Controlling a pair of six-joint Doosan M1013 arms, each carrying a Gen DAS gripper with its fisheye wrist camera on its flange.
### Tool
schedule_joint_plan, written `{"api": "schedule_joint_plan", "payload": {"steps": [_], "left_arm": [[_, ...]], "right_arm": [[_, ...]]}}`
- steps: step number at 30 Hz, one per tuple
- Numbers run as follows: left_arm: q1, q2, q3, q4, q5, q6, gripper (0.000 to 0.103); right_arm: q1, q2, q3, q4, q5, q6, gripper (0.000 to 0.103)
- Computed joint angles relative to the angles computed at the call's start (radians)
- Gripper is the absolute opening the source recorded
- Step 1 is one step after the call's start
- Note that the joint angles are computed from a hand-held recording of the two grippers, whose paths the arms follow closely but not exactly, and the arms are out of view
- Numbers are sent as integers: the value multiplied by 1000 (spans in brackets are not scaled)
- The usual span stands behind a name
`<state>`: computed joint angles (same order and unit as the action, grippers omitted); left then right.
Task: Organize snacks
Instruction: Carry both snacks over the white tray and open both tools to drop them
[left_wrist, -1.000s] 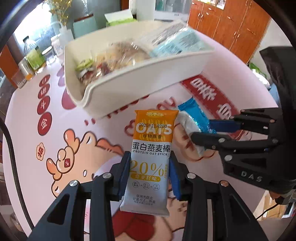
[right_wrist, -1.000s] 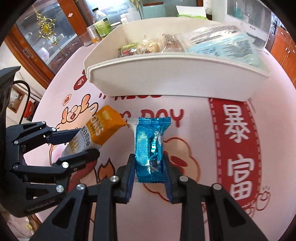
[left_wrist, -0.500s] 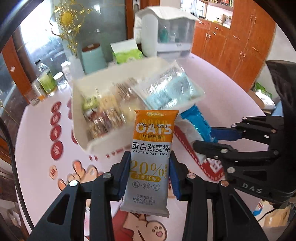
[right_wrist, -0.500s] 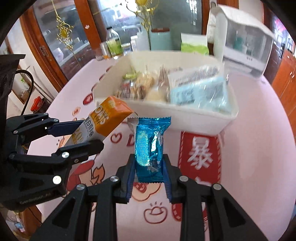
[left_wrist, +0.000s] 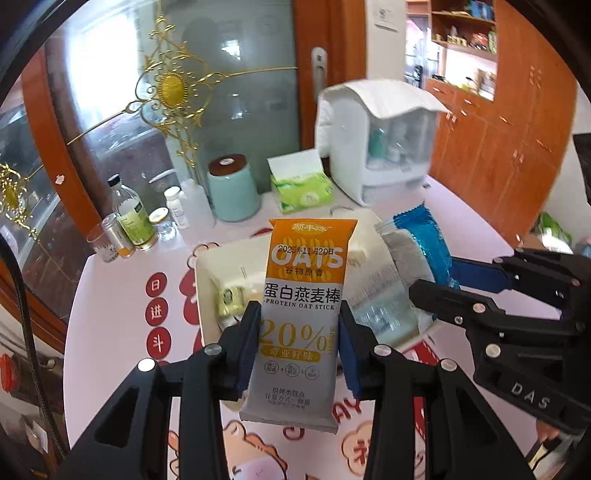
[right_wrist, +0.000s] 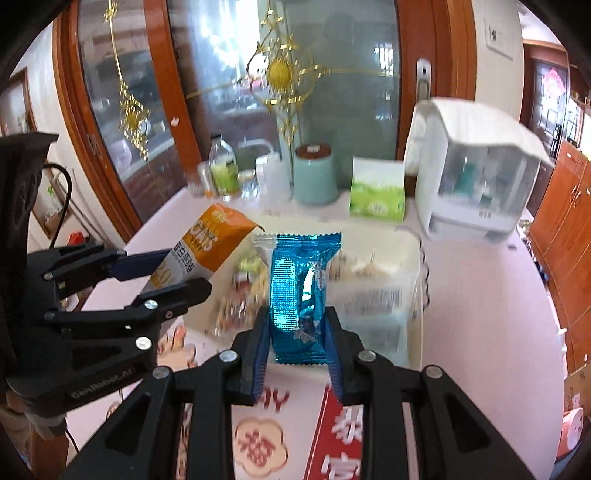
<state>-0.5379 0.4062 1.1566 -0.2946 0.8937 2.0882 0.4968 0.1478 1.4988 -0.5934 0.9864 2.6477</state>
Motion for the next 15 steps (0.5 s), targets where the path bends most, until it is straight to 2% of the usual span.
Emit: {"api": "schedule_joint_plan", "payload": {"steps": [7, 13, 14, 15], "left_arm": [[-2, 76, -101, 35, 22, -114, 38], [0, 116, -139, 62, 21, -169, 40], [0, 125, -148, 69, 19, -181, 42], [0, 130, -152, 73, 21, -188, 55]], "right_arm": [[-44, 46, -53, 19, -1, -5, 28], [-83, 91, -86, 64, 20, -35, 29], [-89, 97, -91, 69, 24, -36, 29], [-94, 103, -94, 73, 26, -39, 30]]}}
